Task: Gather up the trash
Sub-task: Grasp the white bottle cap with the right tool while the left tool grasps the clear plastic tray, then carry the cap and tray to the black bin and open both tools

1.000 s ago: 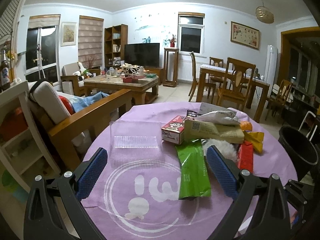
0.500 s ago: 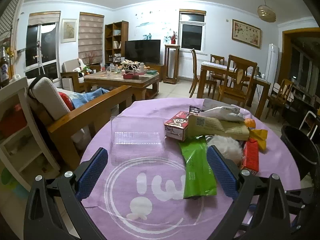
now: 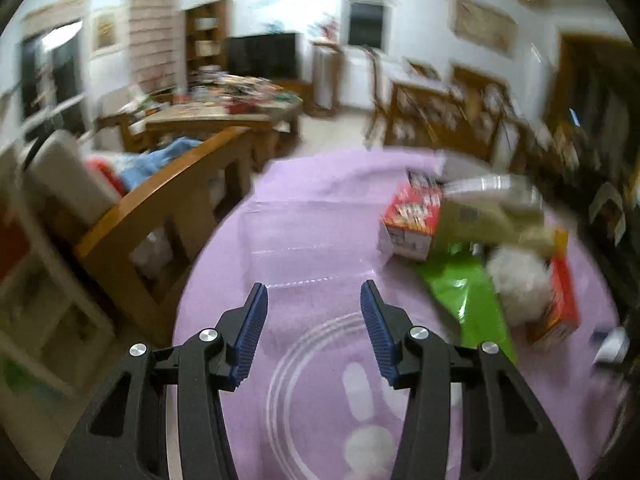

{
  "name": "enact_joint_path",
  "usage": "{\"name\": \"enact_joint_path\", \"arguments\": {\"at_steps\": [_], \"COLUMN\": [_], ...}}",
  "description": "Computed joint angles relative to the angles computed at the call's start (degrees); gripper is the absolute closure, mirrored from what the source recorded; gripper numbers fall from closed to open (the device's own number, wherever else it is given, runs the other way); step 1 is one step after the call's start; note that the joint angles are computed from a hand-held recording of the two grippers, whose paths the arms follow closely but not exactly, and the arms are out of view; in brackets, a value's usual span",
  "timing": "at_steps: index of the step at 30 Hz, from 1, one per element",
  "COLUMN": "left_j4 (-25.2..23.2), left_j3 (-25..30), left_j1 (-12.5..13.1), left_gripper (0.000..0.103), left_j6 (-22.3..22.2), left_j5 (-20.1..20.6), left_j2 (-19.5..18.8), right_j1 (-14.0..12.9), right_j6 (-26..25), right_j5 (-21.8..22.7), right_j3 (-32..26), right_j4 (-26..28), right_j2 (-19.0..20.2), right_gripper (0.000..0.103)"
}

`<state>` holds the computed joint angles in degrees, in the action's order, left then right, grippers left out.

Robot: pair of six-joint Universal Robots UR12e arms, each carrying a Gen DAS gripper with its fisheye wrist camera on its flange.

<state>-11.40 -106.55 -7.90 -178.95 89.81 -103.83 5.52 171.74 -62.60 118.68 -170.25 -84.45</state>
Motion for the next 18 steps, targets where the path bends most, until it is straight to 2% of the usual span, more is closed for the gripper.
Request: {"name": "enact_joint_path", "arguments": {"at_steps": [2,4,5,7,8,9,11,13,15,18], "left_j4": [-3.48,-3.72,-4.60,-6.28,-6.39,-5.71,-5.66,-7.94,-11.74,-16.59], "left_j3": [2.28,3.44,4.25,5.14,5.60,5.77,6.12,7.09,8.91,10.64], "left_j1": [-0.25,-0.38,0.09,1.18,1.65,1.98,2.78,3.35,3.49,2.71], "left_gripper": [0.053,0.053,0.053,0.042,0.029,0.024,0.024,0.024,0.024,0.025], "left_j6": [9.22,15.14,17.59,19.14,20.21,22.06,27.15,31.67,35.73,42.11], "left_j5": [0.05,1.69,0.69,-2.18,-2.90,-3.44,-6.26,-8.82,-9.78,-8.57], "left_j2": [-1.29,-2.02,-2.19,-2.13,-2.20,-2.26,-2.19,-2.39,-3.31,-4.61], "right_j1": [-1.34,-2.27,-2.75,-3.54,-3.63,-4.00,-4.21,-4.47,-4.53,-3.87], "right_j6": [0.73,1.40,1.65,2.24,2.64,2.68,2.67,2.46,2.10,2.18], "right_j5": [0.56,0.63,0.72,1.02,1.15,1.61,1.90,3.14,3.92,2.99], "right_j3": [0.18,0.42,0.63,0.83,0.70,0.70,0.40,0.04,-0.37,-0.83], "right_j4": [0.63,1.06,1.09,1.11,0.98,1.12,1.28,1.81,2.65,3.25], "right_j2": [-0.17,-0.43,-0.58,-0.59,-0.24,-0.16,0.19,0.56,0.84,1.05], "right_gripper": [0.067,0.067,0.067,0.067,0.067,0.067,0.067,0.067,0.067,0.067]}}
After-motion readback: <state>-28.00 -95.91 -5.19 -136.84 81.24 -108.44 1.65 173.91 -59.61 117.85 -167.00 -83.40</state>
